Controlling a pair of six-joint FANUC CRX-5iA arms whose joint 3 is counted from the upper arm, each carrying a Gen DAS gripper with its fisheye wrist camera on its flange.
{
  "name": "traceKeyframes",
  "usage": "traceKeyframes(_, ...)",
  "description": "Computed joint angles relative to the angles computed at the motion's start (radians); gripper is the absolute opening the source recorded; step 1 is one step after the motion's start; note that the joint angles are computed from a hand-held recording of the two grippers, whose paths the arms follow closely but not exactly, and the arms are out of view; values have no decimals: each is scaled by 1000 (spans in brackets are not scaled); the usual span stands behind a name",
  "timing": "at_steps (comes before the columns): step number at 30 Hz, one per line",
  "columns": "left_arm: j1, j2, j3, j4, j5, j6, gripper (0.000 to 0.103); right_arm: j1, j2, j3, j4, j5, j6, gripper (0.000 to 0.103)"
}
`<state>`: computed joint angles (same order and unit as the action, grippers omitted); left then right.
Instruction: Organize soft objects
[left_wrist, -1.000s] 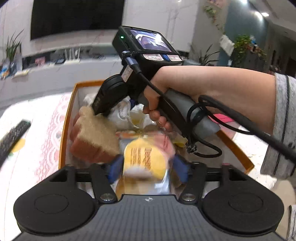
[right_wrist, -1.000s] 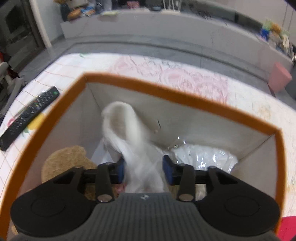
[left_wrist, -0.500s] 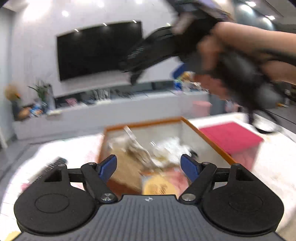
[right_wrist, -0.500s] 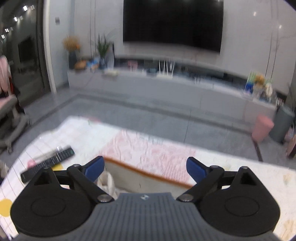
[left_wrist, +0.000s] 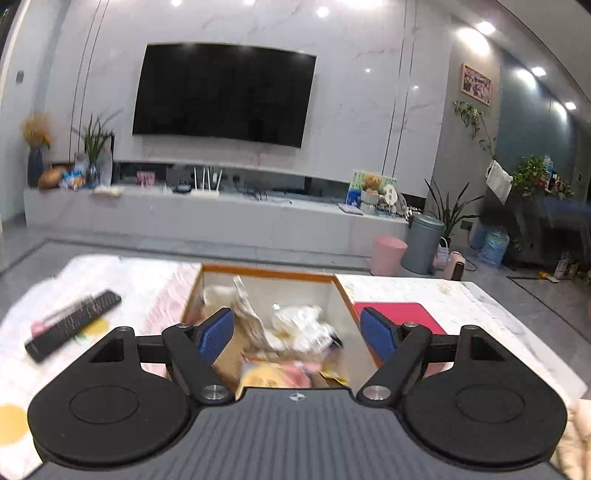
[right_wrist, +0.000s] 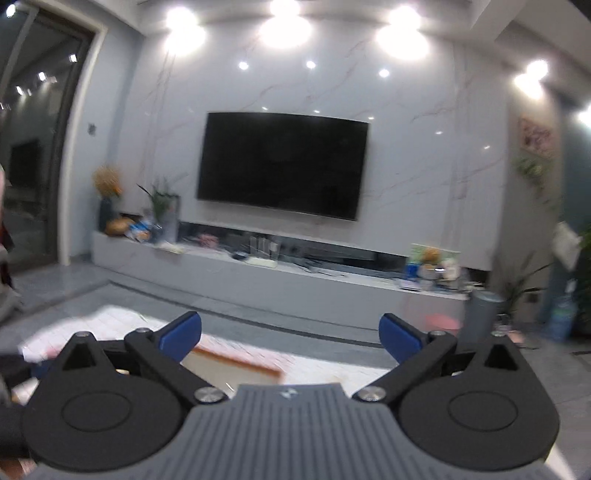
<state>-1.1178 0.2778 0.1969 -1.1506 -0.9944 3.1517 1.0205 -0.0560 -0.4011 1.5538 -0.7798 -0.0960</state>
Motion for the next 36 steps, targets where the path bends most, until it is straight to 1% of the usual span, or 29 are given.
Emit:
traceKeyframes(2, 6, 9, 10, 32, -20, 6, 91, 87, -6, -18, -75, -152, 69, 100)
traceKeyframes(3, 4, 15, 17, 46, -32, 2, 91, 125, -1, -30, -81, -230, 70, 100)
traceKeyframes(4, -2, 25, 26, 53, -45, -8, 91, 157, -3, -46, -88, -288, 78, 100)
traceKeyframes(6, -26, 43, 40, 34, -79, 7, 91, 206, -3, -71, -109, -347, 109, 100)
traceKeyframes(7, -34, 48, 45, 28, -93, 17, 91, 228, -4, -82, -129, -363, 124, 100)
traceKeyframes(10, -45, 60, 57, 37, -102, 19, 91, 266, 4, -98, -203, -386, 138, 100)
traceKeyframes(13, -62, 76, 71, 26, -114, 14, 91, 269, 0, -108, -265, -365, 71, 100)
traceKeyframes(15, -69, 78, 64, 15, -83, 4, 91, 256, -26, -126, -303, -300, 12, 100)
traceKeyframes(16, -67, 74, 55, 17, -51, -9, 91, 250, -39, -145, -306, -261, -21, 100)
traceKeyframes(17, -70, 77, 56, 15, -43, -15, 91, 235, -55, -170, -290, -213, -56, 100)
traceKeyframes(19, -89, 94, 71, -15, -70, -11, 91, 220, -70, -201, -281, -166, -96, 100)
traceKeyframes(22, -108, 124, 97, -39, -101, -42, 91, 223, -63, -203, -302, -156, -135, 100)
traceKeyframes(24, -112, 138, 111, -38, -108, -59, 91, 226, -78, -210, -318, -137, -145, 100)
traceKeyframes(28, -118, 161, 134, -31, -125, -76, 91, 211, -79, -217, -302, -101, -191, 100)
traceKeyframes(31, -121, 170, 143, -25, -129, -84, 91, 206, -81, -223, -298, -91, -206, 100)
traceKeyframes(33, -118, 173, 144, -13, -118, -98, 91, 196, -86, -229, -292, -78, -213, 100)
traceKeyframes(36, -117, 177, 147, -8, -115, -99, 91, 198, -87, -230, -302, -85, -212, 100)
